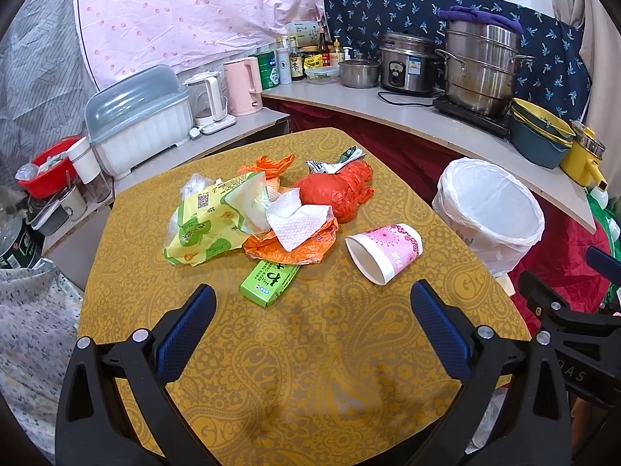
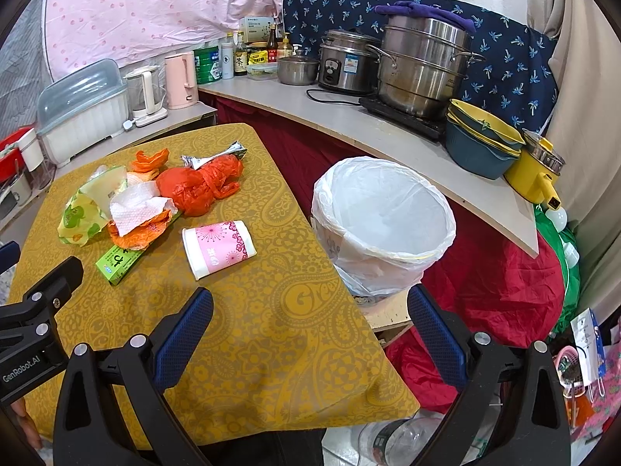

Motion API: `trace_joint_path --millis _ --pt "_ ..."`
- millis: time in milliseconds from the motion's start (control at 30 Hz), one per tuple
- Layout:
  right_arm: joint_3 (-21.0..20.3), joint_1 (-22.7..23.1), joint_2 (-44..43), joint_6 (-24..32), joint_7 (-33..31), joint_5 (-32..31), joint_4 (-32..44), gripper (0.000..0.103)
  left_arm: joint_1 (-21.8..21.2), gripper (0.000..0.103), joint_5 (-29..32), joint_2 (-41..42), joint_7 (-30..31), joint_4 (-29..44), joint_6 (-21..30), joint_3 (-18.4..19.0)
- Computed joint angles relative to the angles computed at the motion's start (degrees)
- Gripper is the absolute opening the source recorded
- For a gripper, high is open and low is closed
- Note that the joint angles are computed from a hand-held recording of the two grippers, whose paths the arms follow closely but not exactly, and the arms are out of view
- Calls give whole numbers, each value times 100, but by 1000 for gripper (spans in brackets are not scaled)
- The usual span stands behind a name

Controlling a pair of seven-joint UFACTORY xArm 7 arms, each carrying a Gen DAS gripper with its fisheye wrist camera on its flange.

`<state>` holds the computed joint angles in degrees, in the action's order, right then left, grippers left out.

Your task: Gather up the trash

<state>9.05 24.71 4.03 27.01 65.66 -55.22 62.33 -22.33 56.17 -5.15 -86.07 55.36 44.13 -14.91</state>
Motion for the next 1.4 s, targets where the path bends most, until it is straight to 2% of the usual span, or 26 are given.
trace_joint_path --millis 367,567,700,867,1033,1233,1400 --pt "-61 82 342 -143 -85 71 244 96 386 96 -241 -329 -40 -467 -342 144" --pt "-246 362 917 -286 -218 186 674 96 743 96 -341 -484 -31 -869 -660 249" --pt "-462 649 1440 -321 -233 125 1129 95 968 96 -137 -442 51 -1054 -1025 293" --pt "-820 1038 2066 -422 -206 148 1721 95 1189 96 402 -41 139 -1105 -1777 447" --pt "-1177 1393 2718 -434 -155 154 2367 95 1217 96 1009 586 57 -882 -2268 744" --pt "-1408 1576 3388 -237 -424 596 3089 95 1140 96 1319 1223 -110 -521 -2756 1195" --pt "-1531 1617 3727 -114 -684 997 3478 89 1020 93 1320 1586 -115 -324 -3186 1518"
